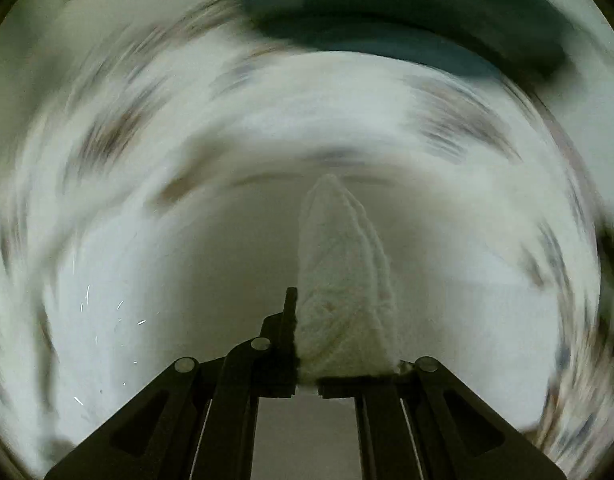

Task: Fold small clothes

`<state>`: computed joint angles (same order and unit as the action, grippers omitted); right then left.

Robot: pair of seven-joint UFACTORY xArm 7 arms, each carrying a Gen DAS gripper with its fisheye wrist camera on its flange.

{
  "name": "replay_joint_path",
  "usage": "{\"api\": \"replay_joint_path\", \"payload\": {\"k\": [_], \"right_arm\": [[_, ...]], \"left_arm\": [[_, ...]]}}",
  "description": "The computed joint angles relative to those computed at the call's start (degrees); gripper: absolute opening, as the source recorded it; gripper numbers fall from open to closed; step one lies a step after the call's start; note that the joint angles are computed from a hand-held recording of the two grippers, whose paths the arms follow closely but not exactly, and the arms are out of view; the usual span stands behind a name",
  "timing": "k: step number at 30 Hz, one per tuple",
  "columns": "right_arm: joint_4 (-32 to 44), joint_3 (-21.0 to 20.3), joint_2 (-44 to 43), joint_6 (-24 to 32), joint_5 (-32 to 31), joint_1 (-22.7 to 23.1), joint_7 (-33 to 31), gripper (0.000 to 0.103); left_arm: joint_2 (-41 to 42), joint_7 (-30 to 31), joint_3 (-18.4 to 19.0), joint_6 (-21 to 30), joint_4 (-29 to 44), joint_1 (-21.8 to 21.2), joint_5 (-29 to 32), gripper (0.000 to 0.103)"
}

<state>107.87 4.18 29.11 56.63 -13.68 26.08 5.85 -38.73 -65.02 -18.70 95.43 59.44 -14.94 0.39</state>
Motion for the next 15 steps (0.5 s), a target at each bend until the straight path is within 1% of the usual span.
{"api": "replay_joint_path", "payload": {"k": [1, 3, 4, 5, 6, 7, 8, 9, 10, 11, 12, 13, 14, 15], "right_arm": [[2.29, 0.86, 2.2, 0.53, -2.45, 3.4, -0.57, 0.006], [6.98, 2.62, 5.7, 1.16, -3.54, 8.34, -2.36, 0.006], [7.45, 3.08, 6.16, -0.07, -3.8, 10.44, -2.92, 0.006], [7.51, 3.54, 6.57, -0.68, -4.05, 12.47, -3.94, 0.006], [9.38, 3.34, 7.9, 0.82, -4.29, 14.16, -4.69, 0.006], [11.87, 2.9, 9.85, 3.92, -4.78, 16.28, -5.14, 0.006], [12.95, 1.84, 11.03, 6.08, -5.4, 17.91, -4.41, 0.006], [11.63, 1.14, 10.59, 6.18, -5.7, 18.5, -3.46, 0.006], [10.7, 0.91, 9.97, 6.82, -5.4, 18.84, -2.28, 0.007], [11.73, 1.2, 10.26, 8.28, -4.09, 18.43, -1.79, 0.008], [12.43, 2.07, 9.93, 9.95, -1.37, 17.29, -1.23, 0.011], [13.37, 3.53, 9.43, 11.92, 3.07, 15.02, -0.93, 0.015], [13.29, 4.52, 8.7, 12.57, 7.04, 12.55, -0.94, 0.029], [10.81, 5.7, 6.12, 13.36, 11.97, 9.64, 0.43, 0.051]], "left_arm": [[-1.8, 0.35, 0.62, 1.69, -0.41, 0.03, 0.63, 0.103], [-6.78, 1.32, 2.03, 6.47, -1.45, 0.96, 2.65, 0.103], [-8.23, 0.96, 1.54, 6.47, -3.17, 1.46, 2.57, 0.103], [-10.31, 0.99, 2.06, 7.79, -4.14, 2.13, 2.9, 0.103], [-12.54, 1.16, 2.82, 9.58, -4.87, 2.84, 3.05, 0.103], [-15.41, 0.67, 2.77, 10.7, -6.95, 3.25, 2.23, 0.103], [-17.4, 0.72, 3.22, 11.96, -7.87, 3.81, 1.74, 0.103], [-19.23, 0.97, 3.97, 13.35, -8.87, 4.52, 1.55, 0.103], [-20.85, 1.47, 4.39, 14.17, -9.9, 5.07, 1.49, 0.103], [-22.71, 1.29, 4.44, 15.59, -10.3, 5.74, 0.7, 0.103], [-24.73, 0.9, 4.47, 16.72, -10.53, 6.4, -0.35, 0.103], [-27.33, 1.56, 5.37, 17.4, -11.9, 6.69, -0.2, 0.103], [-29.99, 1.65, 6.15, 18.21, -12.75, 7.38, -0.62, 0.103], [-32.15, 1.97, 6.93, 18.34, -13.69, 8.03, -0.88, 0.103]]}}
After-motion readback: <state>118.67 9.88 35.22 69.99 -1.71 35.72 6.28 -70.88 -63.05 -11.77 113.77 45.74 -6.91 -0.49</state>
